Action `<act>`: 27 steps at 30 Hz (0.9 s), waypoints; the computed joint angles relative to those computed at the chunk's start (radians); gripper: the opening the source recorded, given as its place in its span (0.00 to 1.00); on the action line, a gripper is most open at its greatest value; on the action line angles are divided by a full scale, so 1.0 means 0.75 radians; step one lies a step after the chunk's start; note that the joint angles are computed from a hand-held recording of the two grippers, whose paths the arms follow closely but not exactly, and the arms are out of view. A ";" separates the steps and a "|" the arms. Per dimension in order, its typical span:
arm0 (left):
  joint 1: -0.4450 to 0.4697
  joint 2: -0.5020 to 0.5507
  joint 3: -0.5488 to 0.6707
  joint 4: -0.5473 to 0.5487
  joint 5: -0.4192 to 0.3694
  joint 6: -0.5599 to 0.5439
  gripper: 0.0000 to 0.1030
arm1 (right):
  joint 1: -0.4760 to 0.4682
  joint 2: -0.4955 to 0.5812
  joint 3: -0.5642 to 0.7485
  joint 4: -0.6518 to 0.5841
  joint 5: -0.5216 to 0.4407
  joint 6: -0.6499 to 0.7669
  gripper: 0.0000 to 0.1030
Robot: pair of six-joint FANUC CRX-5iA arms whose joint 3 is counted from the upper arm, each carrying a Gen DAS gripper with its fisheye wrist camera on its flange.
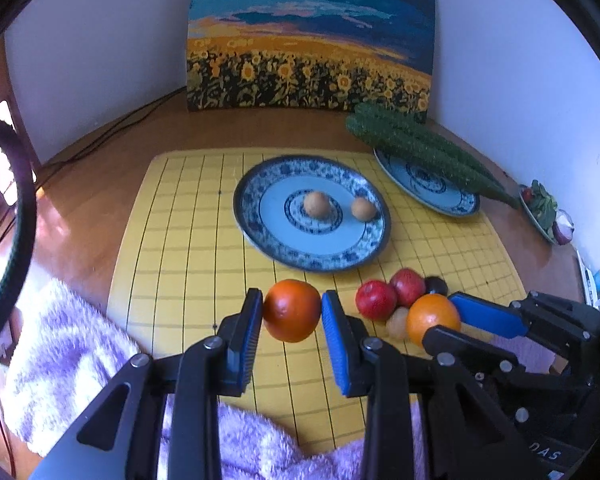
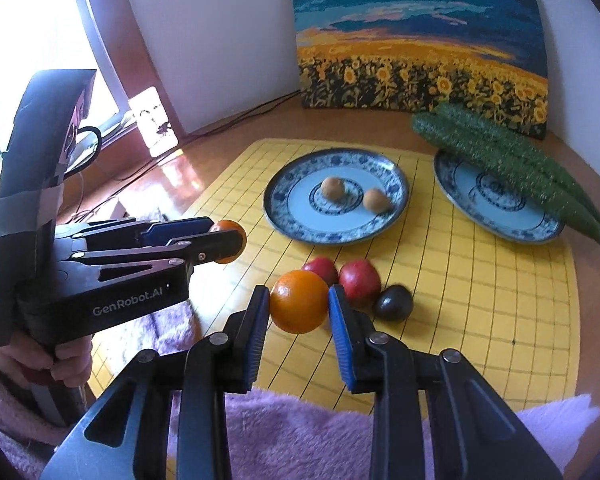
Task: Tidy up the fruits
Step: 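Carry both oranges onto the plate beside the brown fruits and open both tools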
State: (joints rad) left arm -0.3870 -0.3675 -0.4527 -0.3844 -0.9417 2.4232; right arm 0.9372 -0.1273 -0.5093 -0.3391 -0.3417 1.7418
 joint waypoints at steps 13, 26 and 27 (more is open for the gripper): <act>0.047 0.050 0.054 -0.034 0.036 -0.037 0.31 | 0.014 0.051 0.003 0.224 0.117 -0.203 0.31; 0.159 0.152 0.058 0.018 0.130 -0.109 0.31 | -0.022 0.198 0.112 0.212 0.132 -0.193 0.31; 0.165 0.159 0.058 0.022 0.134 -0.113 0.31 | -0.027 0.210 0.127 0.193 0.125 -0.175 0.31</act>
